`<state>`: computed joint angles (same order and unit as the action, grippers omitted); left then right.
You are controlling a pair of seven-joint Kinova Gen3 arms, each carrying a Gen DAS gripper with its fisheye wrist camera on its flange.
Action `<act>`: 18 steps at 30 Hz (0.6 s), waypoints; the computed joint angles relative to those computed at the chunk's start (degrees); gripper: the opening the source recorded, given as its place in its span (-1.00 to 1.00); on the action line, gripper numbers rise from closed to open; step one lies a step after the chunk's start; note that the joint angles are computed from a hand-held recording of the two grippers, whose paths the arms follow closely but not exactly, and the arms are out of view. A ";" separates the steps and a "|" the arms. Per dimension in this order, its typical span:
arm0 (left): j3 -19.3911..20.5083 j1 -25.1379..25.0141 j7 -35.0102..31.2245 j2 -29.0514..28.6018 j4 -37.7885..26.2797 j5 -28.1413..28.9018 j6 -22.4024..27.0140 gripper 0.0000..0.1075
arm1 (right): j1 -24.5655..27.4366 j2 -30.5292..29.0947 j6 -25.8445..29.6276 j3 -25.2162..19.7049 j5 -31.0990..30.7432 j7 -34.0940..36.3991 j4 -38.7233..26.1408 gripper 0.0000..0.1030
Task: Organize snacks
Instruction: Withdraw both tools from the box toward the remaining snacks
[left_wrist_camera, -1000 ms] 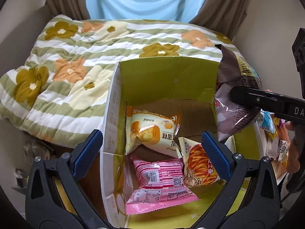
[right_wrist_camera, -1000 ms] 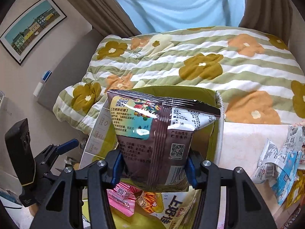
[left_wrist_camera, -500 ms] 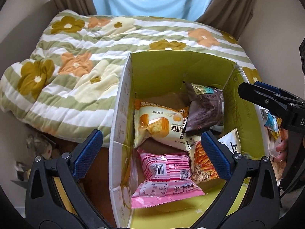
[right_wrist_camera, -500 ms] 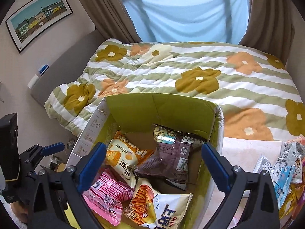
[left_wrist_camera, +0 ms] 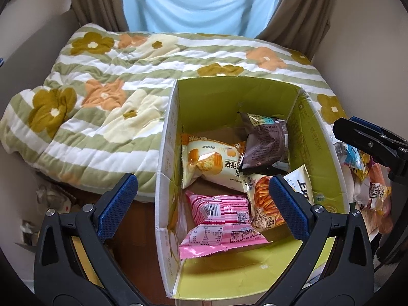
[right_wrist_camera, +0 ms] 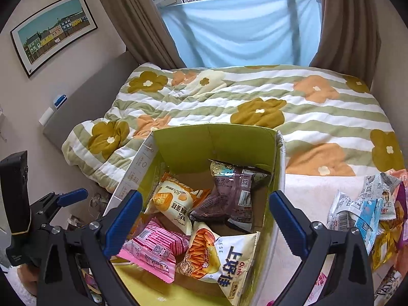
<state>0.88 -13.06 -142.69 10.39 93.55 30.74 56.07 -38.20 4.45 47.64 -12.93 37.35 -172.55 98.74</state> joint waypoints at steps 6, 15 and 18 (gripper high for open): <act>0.14 -1.02 -3.96 -1.00 0.03 3.57 3.43 0.90 | -2.25 -1.89 7.43 -2.11 2.81 -4.48 -0.88 0.93; 0.08 1.52 -6.72 -5.00 3.24 6.94 5.16 0.90 | -2.73 -8.62 16.69 -7.39 4.44 -10.64 2.43 0.93; 0.14 3.83 -5.99 -7.55 5.56 7.05 4.07 0.90 | -1.27 -12.18 17.92 -9.33 3.39 -10.86 4.90 0.93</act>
